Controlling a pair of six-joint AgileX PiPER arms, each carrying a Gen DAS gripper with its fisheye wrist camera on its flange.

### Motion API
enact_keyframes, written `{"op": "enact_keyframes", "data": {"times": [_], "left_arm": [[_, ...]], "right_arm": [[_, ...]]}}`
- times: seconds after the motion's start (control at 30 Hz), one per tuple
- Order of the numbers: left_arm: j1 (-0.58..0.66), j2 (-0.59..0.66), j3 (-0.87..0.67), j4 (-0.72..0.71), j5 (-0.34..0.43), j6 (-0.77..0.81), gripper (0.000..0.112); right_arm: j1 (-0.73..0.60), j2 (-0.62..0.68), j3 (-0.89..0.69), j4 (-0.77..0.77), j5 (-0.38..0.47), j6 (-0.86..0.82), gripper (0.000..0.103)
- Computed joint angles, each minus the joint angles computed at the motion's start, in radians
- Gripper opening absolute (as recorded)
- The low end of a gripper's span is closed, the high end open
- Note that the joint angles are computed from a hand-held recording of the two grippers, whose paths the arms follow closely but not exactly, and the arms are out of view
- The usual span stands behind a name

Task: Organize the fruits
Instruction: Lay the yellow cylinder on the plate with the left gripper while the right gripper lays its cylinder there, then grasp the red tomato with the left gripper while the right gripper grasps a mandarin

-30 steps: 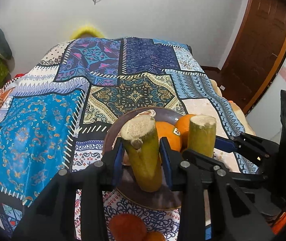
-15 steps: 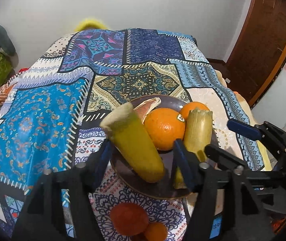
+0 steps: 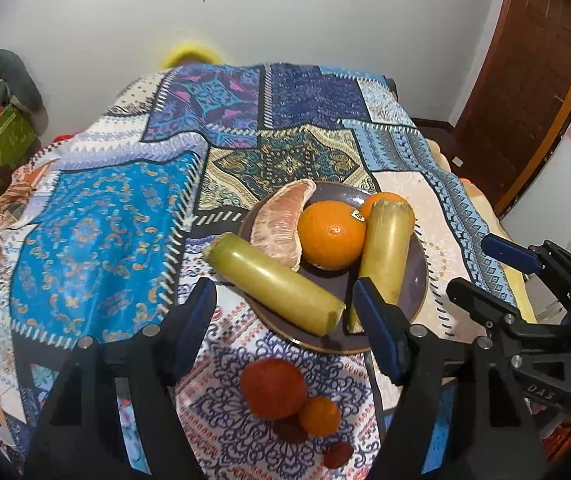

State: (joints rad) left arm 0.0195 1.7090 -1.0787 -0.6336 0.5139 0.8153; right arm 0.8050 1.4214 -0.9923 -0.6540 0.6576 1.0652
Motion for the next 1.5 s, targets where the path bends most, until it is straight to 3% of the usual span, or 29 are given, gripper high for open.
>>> {"op": "enact_keyframes", "data": {"times": [0.23, 0.4, 0.67, 1.13, 1.33, 1.43, 1.5], "left_arm": [[0.087, -0.138, 0.102, -0.058, 0.030, 0.094, 0.071], [0.161, -0.218, 0.177, -0.101, 0.053, 0.193, 0.071], [0.288, -0.257, 0.277, -0.168, 0.096, 0.363, 0.071], [0.395, -0.190, 0.377, -0.277, 0.083, 0.621, 0.071], [0.398, -0.148, 0.368, -0.288, 0.099, 0.651, 0.054], [0.394, -0.129, 0.360, -0.288, 0.105, 0.645, 0.050], [0.386, -0.121, 0.356, -0.288, 0.106, 0.638, 0.050]], "right_arm": [[0.090, -0.037, -0.017, -0.039, 0.079, 0.075, 0.061], [0.166, -0.032, -0.035, -0.073, 0.133, 0.140, 0.067], [0.268, 0.043, -0.079, -0.052, 0.156, 0.188, 0.069], [0.238, 0.240, -0.162, 0.129, 0.052, 0.053, 0.068], [0.208, 0.259, -0.158, 0.200, -0.012, 0.013, 0.052], [0.193, 0.265, -0.148, 0.242, -0.043, -0.011, 0.045], [0.181, 0.267, -0.137, 0.285, -0.077, -0.045, 0.035]]}}
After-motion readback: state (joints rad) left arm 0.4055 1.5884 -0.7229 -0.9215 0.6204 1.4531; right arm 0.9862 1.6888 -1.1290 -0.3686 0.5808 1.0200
